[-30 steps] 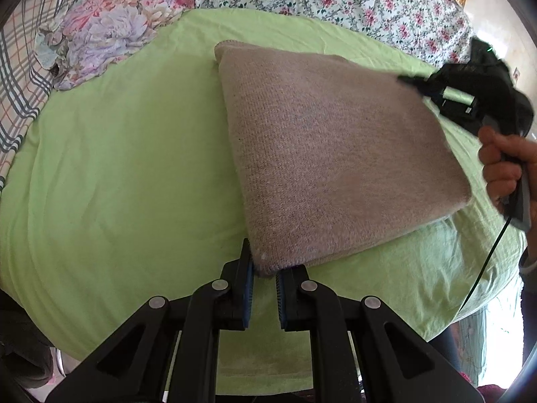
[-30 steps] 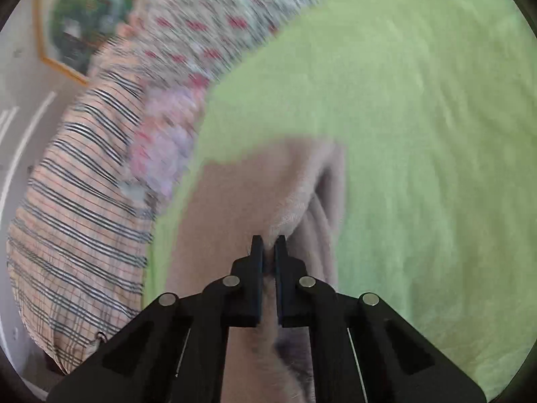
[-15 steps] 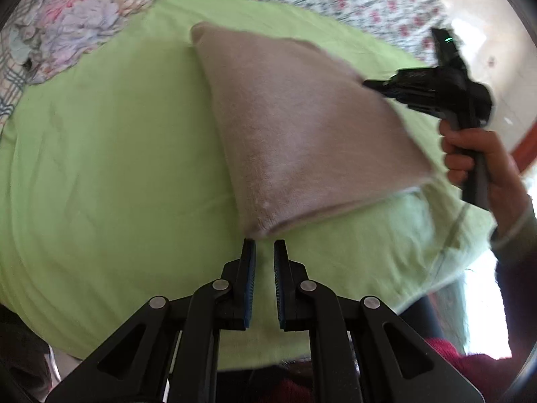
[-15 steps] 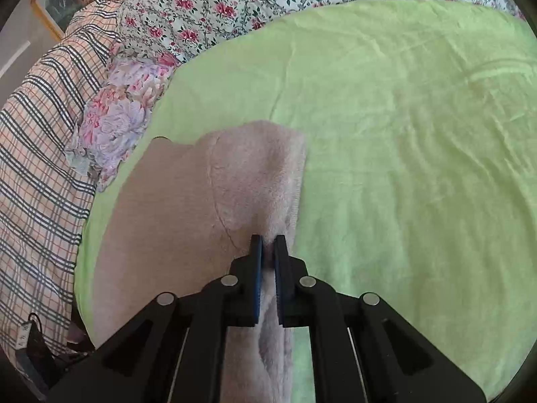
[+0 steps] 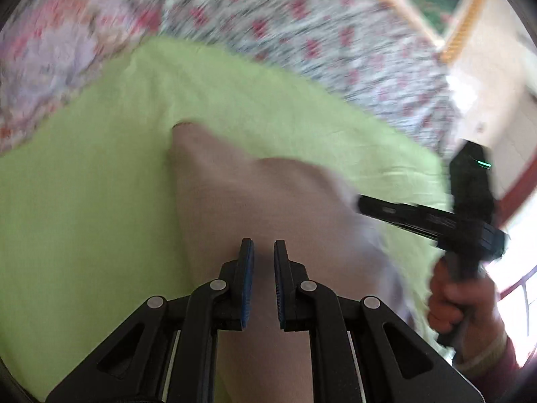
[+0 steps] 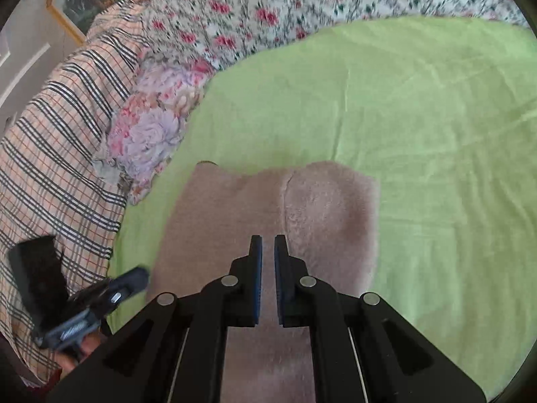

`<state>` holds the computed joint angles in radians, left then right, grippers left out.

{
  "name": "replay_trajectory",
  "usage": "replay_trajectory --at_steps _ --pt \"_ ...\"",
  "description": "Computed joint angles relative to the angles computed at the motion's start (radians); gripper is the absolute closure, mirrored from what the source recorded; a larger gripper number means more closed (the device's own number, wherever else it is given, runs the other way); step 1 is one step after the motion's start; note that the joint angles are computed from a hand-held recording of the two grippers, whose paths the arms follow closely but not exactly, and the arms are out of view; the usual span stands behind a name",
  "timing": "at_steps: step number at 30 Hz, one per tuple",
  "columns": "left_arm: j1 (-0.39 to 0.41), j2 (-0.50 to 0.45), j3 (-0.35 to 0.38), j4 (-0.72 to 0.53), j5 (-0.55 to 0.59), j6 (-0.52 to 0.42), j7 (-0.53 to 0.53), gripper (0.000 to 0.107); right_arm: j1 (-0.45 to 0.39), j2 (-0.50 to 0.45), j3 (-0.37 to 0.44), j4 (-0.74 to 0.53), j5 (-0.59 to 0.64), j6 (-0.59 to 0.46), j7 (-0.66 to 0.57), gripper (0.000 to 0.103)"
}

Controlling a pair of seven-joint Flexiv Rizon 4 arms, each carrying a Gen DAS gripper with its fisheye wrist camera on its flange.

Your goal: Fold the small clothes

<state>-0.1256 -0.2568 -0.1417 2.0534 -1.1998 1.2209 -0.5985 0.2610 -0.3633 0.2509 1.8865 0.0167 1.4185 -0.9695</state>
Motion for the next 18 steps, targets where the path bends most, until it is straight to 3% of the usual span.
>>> replay_trajectory --at_steps 1,2,4,7,11,14,16,18 --pt "0.015 -0.034 0.019 -0.025 0.083 -0.066 -0.072 0.098 0.024 -0.006 -0.038 -0.001 -0.032 -0.031 0.029 0.095" --pt "0.02 -0.05 0.02 -0.032 0.11 -0.069 -0.093 0.097 0.024 -0.026 -0.052 -0.011 -0.043 -0.054 0.038 0.095" --pt "0.031 -0.057 -0.015 -0.016 0.036 -0.034 -0.029 0.096 0.003 -0.056 -0.047 -0.017 -0.025 -0.03 0.042 0.101" --pt "0.027 -0.033 -0.014 0.004 0.021 -0.026 -0.032 0.096 -0.022 -0.057 -0.034 -0.01 -0.001 0.004 0.047 0.102" --pt "-0.018 0.073 -0.012 0.102 -0.09 0.029 0.076 0.098 -0.026 0.031 0.001 0.076 0.004 0.056 0.024 0.097" --pt "-0.057 0.177 0.024 0.185 -0.182 -0.05 0.171 0.098 -0.024 0.107 0.058 0.146 0.017 0.093 -0.026 0.097" --pt "-0.09 0.233 0.051 0.24 -0.182 -0.08 0.196 0.098 -0.024 0.156 0.111 0.189 0.045 0.073 -0.082 0.097" --pt "-0.118 0.26 0.065 0.282 -0.142 -0.063 0.191 0.097 0.021 0.198 0.093 0.245 0.034 0.045 -0.069 0.096"
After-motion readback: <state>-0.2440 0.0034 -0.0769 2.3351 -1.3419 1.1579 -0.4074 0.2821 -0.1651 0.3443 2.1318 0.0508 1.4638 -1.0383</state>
